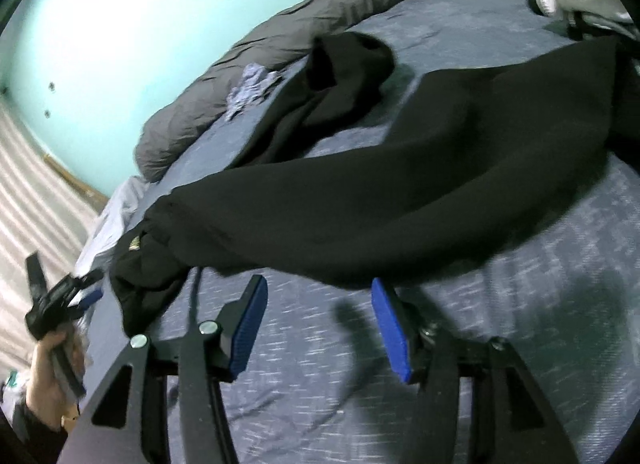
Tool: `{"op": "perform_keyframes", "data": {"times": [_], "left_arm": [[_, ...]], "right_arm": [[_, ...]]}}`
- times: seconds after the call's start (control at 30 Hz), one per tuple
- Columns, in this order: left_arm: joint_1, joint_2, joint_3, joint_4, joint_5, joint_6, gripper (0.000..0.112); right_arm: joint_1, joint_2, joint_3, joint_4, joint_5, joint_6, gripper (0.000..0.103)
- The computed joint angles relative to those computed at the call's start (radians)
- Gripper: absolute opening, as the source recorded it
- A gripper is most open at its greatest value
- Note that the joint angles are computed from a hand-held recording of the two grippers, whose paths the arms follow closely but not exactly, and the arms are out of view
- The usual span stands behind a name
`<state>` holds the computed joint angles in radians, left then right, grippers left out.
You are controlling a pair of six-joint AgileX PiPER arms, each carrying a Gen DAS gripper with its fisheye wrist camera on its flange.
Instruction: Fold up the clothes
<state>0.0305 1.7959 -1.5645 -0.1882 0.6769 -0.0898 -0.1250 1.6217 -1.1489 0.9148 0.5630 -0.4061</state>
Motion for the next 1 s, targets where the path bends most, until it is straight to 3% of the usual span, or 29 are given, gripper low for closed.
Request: {"op": "perform_keyframes", "data": {"times": [0.13,0.4,0.63,1.0], "left_arm": [[-0.049,-0.065,0.149,0.037,-0.114,-0.078,0.098],[-0.150,-0.064,0.221,0.220,-0.171,-0.217,0.103],[-0.189,-0.040,0.199,0.232,-0.161,-0.228,0.103],[-0.175,-0.026,0.201,0.126,-0.167,-0.145,0.103]], "right_arm": [[-0.022,-0.017,0.009,-0.067,-0.036,0.084,0.055],[-0.108,-0.001,0.013,-0.078,-0.038,0.157,0.062],[-0.143,0.007,0.005,-0.069,-0.004,0.176,0.064],[-0.200,0.044,-0.059,-0.103,0.054,0.193,0.064]]}}
